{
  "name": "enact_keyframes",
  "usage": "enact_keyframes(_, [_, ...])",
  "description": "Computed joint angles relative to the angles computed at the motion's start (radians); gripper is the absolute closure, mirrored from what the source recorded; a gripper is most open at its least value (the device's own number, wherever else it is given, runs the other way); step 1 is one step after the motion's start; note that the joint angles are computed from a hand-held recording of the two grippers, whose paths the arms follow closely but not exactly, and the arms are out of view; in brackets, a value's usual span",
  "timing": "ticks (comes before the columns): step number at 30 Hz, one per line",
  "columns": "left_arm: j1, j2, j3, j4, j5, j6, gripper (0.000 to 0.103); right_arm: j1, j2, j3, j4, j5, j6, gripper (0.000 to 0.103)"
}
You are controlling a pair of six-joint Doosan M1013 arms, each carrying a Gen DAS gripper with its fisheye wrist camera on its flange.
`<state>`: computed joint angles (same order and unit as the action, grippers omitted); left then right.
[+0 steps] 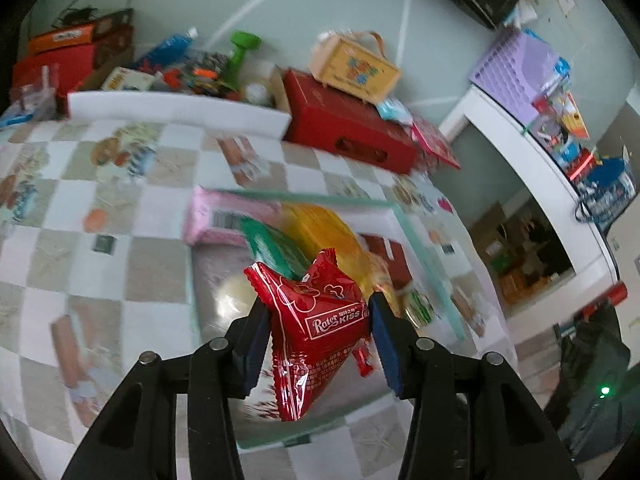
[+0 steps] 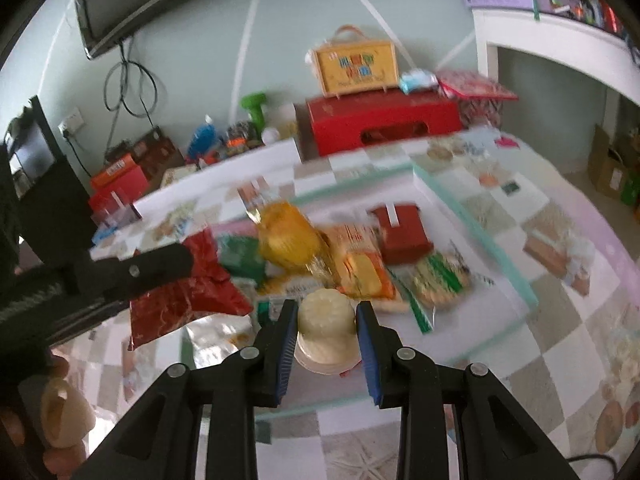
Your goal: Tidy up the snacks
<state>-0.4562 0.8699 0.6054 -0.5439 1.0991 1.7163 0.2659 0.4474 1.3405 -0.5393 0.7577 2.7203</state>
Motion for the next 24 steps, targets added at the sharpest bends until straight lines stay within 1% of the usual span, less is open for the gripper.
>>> enact_keyframes(2, [-0.004, 0.007, -0.008, 0.003, 0.024, -0.011, 0.044, -0.004, 0.003, 0.003, 0.029, -0.006, -0.016, 0.071])
enact_keyframes(3, [-0.005, 0.004, -0.004, 0.002, 0.026, -0.012, 0.042, -0.006, 0.004, 0.003, 0.043, -0.009, -0.025, 0.070])
enact_keyframes(4, [-0.004, 0.003, -0.001, 0.002, 0.028, -0.015, 0.036, -0.007, 0.006, 0.002, 0.050, -0.003, -0.029, 0.069])
enact_keyframes(5, [-0.003, -0.004, 0.009, 0.004, 0.026, -0.016, 0.032, -0.007, 0.008, 0.000, 0.048, 0.007, -0.027, 0.069])
enact_keyframes(8, [0.002, -0.020, 0.033, 0.009, 0.005, -0.017, 0.030, -0.008, 0.007, 0.002, 0.054, 0.010, -0.030, 0.069])
enact_keyframes(9, [0.005, -0.035, 0.057, 0.017, -0.017, -0.020, 0.029, -0.008, 0.006, 0.003, 0.054, 0.013, -0.031, 0.069])
enact_keyframes(10, [0.007, -0.043, 0.069, 0.031, -0.032, -0.026, 0.024, -0.007, 0.007, 0.000, 0.055, 0.019, -0.035, 0.067])
enact_keyframes(11, [0.008, -0.055, 0.086, 0.057, -0.052, -0.040, 0.018, -0.003, 0.008, -0.003, 0.047, 0.033, -0.039, 0.058])
enact_keyframes(12, [0.008, -0.068, 0.106, 0.097, -0.078, -0.062, 0.016, 0.000, 0.009, -0.006, 0.047, 0.043, -0.045, 0.052])
enact_keyframes(13, [0.007, -0.083, 0.130, 0.138, -0.107, -0.081, 0.013, 0.004, 0.010, -0.009, 0.042, 0.056, -0.047, 0.040])
enact_keyframes(14, [0.005, -0.100, 0.159, 0.195, -0.142, -0.108, 0.010, 0.010, 0.010, -0.011, 0.030, 0.070, -0.044, 0.037])
enact_keyframes(15, [0.002, -0.116, 0.184, 0.268, -0.171, -0.146, 0.009, 0.014, 0.010, -0.012, 0.025, 0.080, -0.045, 0.036])
enact_keyframes(16, [-0.003, -0.131, 0.211, 0.355, -0.200, -0.194, 0.005, 0.017, 0.010, -0.014, 0.024, 0.088, -0.048, 0.033])
enact_keyframes(17, [-0.009, -0.145, 0.235, 0.450, -0.223, -0.246, 0.001, 0.021, 0.010, -0.015, 0.021, 0.097, -0.047, 0.026])
enact_keyframes(18, [-0.013, -0.153, 0.251, 0.519, -0.231, -0.283, 0.000, 0.026, 0.009, -0.015, 0.014, 0.102, -0.042, 0.021])
enact_keyframes(20, [-0.023, -0.167, 0.283, 0.683, -0.239, -0.364, 0.000, 0.036, 0.007, -0.009, -0.001, 0.099, -0.037, 0.007])
enact_keyframes(22, [-0.023, -0.169, 0.299, 0.748, -0.242, -0.387, 0.000, 0.044, 0.007, -0.008, -0.011, 0.099, -0.040, 0.000])
enact_keyframes(24, [-0.018, -0.169, 0.307, 0.768, -0.219, -0.396, 0.000, 0.053, 0.012, -0.013, -0.015, 0.106, -0.061, 0.000])
